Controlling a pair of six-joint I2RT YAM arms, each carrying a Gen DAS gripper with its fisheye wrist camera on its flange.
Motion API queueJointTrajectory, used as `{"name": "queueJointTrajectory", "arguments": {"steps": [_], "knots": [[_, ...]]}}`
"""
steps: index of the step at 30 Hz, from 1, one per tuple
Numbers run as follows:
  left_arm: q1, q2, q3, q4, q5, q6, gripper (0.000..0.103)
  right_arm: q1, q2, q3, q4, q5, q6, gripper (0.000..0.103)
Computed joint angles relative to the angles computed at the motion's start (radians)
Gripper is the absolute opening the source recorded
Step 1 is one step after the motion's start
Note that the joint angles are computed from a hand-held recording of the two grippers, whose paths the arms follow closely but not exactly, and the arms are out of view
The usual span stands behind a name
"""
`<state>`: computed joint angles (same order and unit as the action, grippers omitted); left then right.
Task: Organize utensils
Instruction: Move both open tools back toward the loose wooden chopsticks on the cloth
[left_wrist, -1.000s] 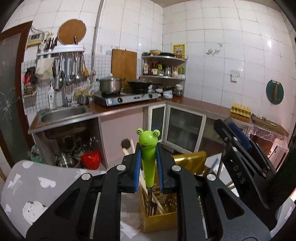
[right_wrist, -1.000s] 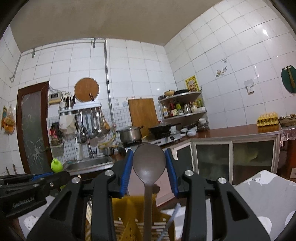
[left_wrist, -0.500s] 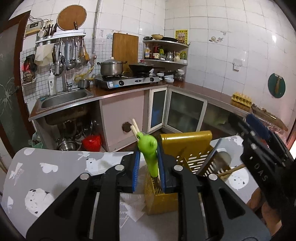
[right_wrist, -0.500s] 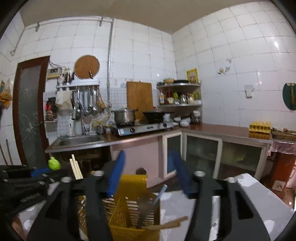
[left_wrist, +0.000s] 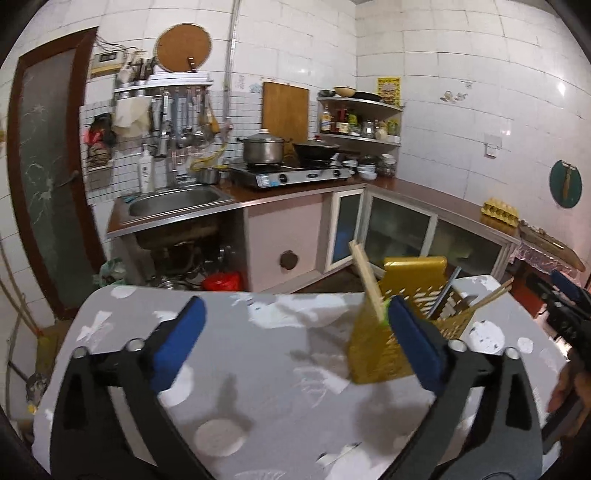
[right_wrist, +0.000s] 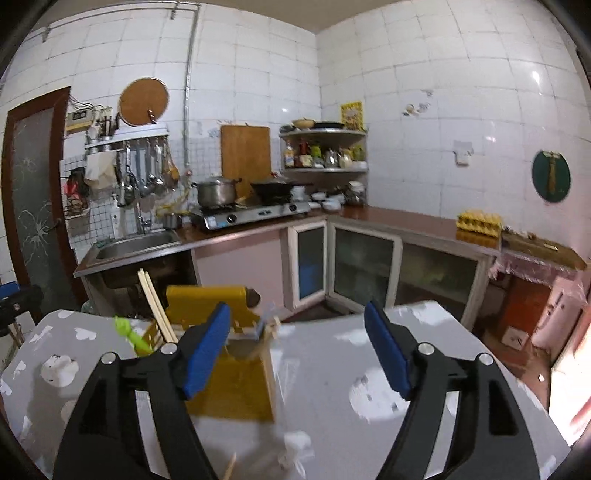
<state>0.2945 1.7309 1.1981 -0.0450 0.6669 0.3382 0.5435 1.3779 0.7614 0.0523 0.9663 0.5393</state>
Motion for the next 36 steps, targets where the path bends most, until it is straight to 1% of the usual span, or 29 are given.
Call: {"name": "queueJointTrajectory", "arguments": {"steps": [2, 6, 10, 13, 17, 21, 23, 26, 28, 32, 34, 35, 36], "knots": [[0.037, 0.004, -0.014, -0.002, 0.017, 0.024, 0.098, 0.037, -0.027, -0.020, -0.063, 0.026, 0.066, 0.074], [0.095, 0.036, -0.025, -0.050, 0.042, 0.105, 0.098, 0.106, -0.040, -0.041, -0.178, 0.071, 0.199, 0.076], [0.137, 0.069, -0.060, -0.063, 0.049, 0.176, 0.098, 0.146, -0.003, -0.049, -0.265, 0.067, 0.329, 0.076], [0.156, 0.101, -0.070, -0.066, 0.043, 0.203, 0.098, 0.147, 0.057, -0.048, -0.284, 0.026, 0.403, 0.076], [0.178, 0.145, -0.061, -0.096, 0.044, 0.233, 0.098, 0.133, 0.167, -0.050, -0.240, -0.059, 0.469, 0.076], [0.192, 0.168, -0.071, -0.095, 0.041, 0.258, 0.098, 0.148, 0.238, -0.051, -0.229, -0.091, 0.538, 0.076], [0.196, 0.185, -0.067, -0.107, 0.038, 0.279, 0.098, 0.168, 0.265, -0.045, -0.251, -0.090, 0.578, 0.076], [0.203, 0.204, -0.072, -0.109, 0.033, 0.309, 0.098, 0.207, 0.293, -0.052, -0.303, -0.113, 0.683, 0.076], [0.209, 0.210, -0.078, -0.102, 0.032, 0.327, 0.098, 0.245, 0.311, -0.050, -0.362, -0.123, 0.776, 0.076], [0.227, 0.221, -0.070, -0.086, 0.048, 0.359, 0.098, 0.331, 0.361, -0.007, -0.551, -0.132, 1.011, 0.076], [0.233, 0.236, -0.051, -0.075, 0.066, 0.371, 0.098, 0.391, 0.418, 0.052, -0.698, -0.150, 1.196, 0.076], [0.235, 0.241, -0.042, -0.068, 0.070, 0.374, 0.098, 0.408, 0.430, 0.064, -0.729, -0.158, 1.242, 0.076], [0.234, 0.245, -0.040, -0.049, 0.070, 0.379, 0.098, 0.437, 0.454, 0.089, -0.778, -0.171, 1.314, 0.076]]}}
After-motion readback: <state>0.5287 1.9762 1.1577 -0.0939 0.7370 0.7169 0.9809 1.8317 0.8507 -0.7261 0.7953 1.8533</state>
